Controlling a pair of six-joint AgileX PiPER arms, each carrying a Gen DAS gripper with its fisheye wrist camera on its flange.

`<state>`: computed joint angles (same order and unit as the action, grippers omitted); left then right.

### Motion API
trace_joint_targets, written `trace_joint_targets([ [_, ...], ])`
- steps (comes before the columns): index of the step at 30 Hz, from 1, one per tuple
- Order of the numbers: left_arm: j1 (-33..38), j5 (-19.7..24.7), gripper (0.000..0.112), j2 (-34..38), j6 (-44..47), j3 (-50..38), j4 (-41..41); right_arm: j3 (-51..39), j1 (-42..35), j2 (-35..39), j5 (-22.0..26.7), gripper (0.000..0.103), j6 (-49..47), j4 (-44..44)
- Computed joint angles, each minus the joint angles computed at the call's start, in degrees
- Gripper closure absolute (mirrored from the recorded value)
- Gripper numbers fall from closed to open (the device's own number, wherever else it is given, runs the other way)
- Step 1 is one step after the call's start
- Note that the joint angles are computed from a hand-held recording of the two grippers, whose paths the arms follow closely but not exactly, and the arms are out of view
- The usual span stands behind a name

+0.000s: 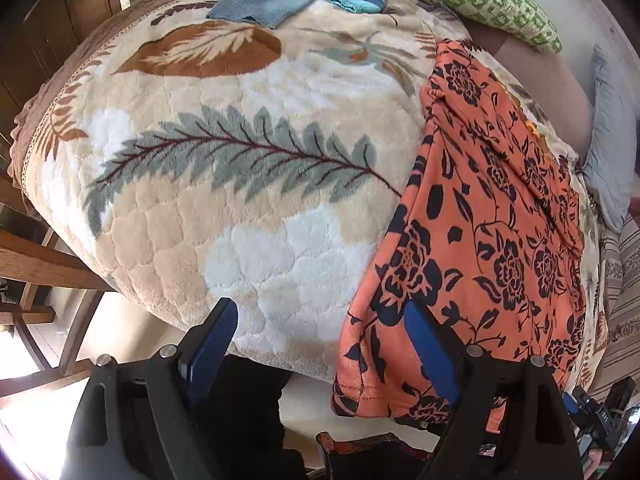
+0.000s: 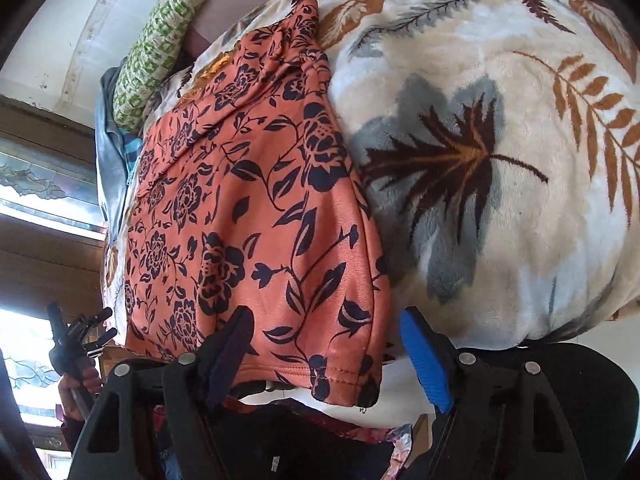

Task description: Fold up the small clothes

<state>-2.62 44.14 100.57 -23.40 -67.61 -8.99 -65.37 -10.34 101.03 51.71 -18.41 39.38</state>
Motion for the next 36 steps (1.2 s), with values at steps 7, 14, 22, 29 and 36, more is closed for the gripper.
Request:
trace_joint_targets([
  [7,-4.1,-2.8,0.034,1.5,3.8,3.7,-3.1,-1.5,1.6,1.0,0.0,0.025,2.2,-0.5],
  [14,-4.0,-3.4,0.077,-0.4,5.5,6.2,-2.8,-0.5,2.0,2.4,0.2,0.026,3.5,0.0],
  [22,-4.5,-3.6,0.075,-2.4,10.8,9.6,-7.6,-0.6,4.4,4.4,0.6,0.04,6.2,-1.6],
  [29,-5.1,-4.1,0.103,-3.7,14.6,9.7,-9.6,0.4,6.0,2.6,-0.9,0.09,5.7,-4.7],
  [36,3.5,0.3,0.103,-5.5,29.7,5.0,-24.2,-2.8,2.6,-0.4,4.4,0.093,-3.8,6.0],
])
